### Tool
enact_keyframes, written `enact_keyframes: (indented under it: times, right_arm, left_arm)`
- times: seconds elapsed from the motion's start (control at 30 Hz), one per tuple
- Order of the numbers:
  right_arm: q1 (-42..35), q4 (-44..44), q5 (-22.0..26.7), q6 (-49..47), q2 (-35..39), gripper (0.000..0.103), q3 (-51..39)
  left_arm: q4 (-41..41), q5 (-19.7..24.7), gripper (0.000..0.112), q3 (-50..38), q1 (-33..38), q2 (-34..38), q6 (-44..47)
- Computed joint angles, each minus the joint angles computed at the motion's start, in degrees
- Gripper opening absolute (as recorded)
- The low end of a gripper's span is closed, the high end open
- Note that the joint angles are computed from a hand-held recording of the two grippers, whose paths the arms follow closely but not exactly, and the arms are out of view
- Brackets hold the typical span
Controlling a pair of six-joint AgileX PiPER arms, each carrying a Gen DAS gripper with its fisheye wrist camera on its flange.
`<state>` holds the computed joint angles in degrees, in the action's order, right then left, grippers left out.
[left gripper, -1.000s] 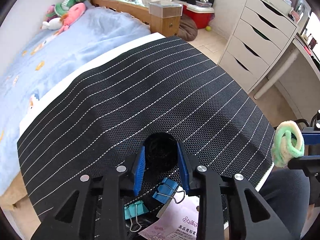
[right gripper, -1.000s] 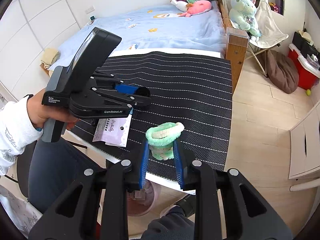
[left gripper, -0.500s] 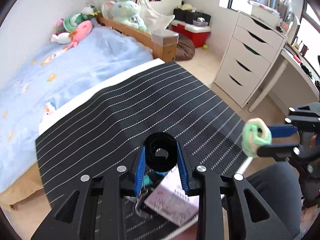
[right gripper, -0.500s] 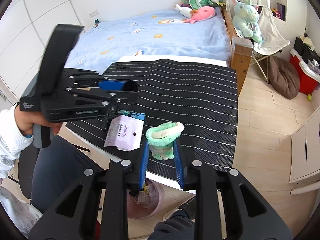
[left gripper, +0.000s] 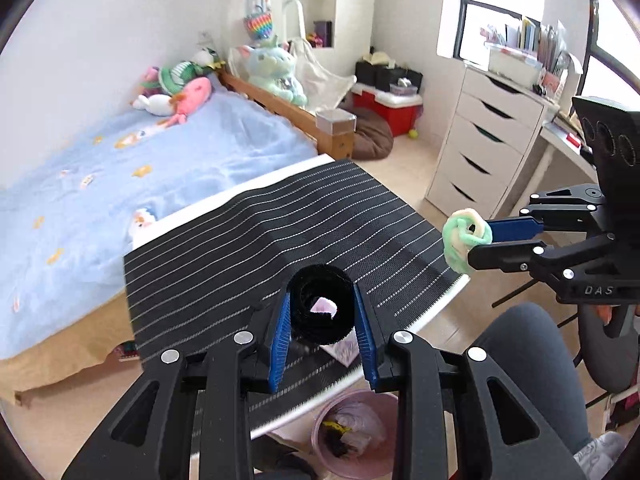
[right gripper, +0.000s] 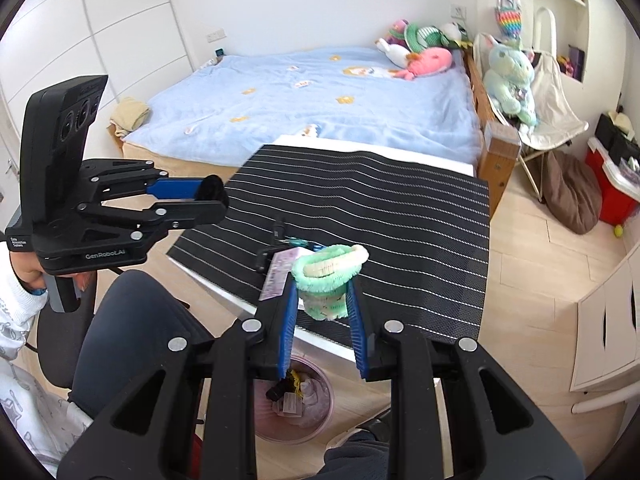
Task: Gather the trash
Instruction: 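Drop the scrunchie into the pink bin with the right tool while the left tool carries the hair tie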
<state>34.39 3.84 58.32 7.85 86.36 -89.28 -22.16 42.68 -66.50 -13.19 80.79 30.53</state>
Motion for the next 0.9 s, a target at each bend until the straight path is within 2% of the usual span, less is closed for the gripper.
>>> enact_keyframes:
  times: [0.3,0.57,0.9]
  right_arm:
    - [8.19,-5.32,0.02,6.52,-5.02,0.024,3.97]
    - [14.51,-7.92,0.41,12.77,-8.29,0.024,9.17]
    - [17.67,-4.04,-2.56,14.00,-7.90,0.024,13.54]
  left_arm:
    - [-3.40,0.37,0.030,11.10,4.06,-11.37,2.65]
    - [-7.01,2.72,0.030,19.44,7.48,-19.25,6.32]
    - [-9.03,5.04,0.030,23.56,10.08,-23.23,8.91]
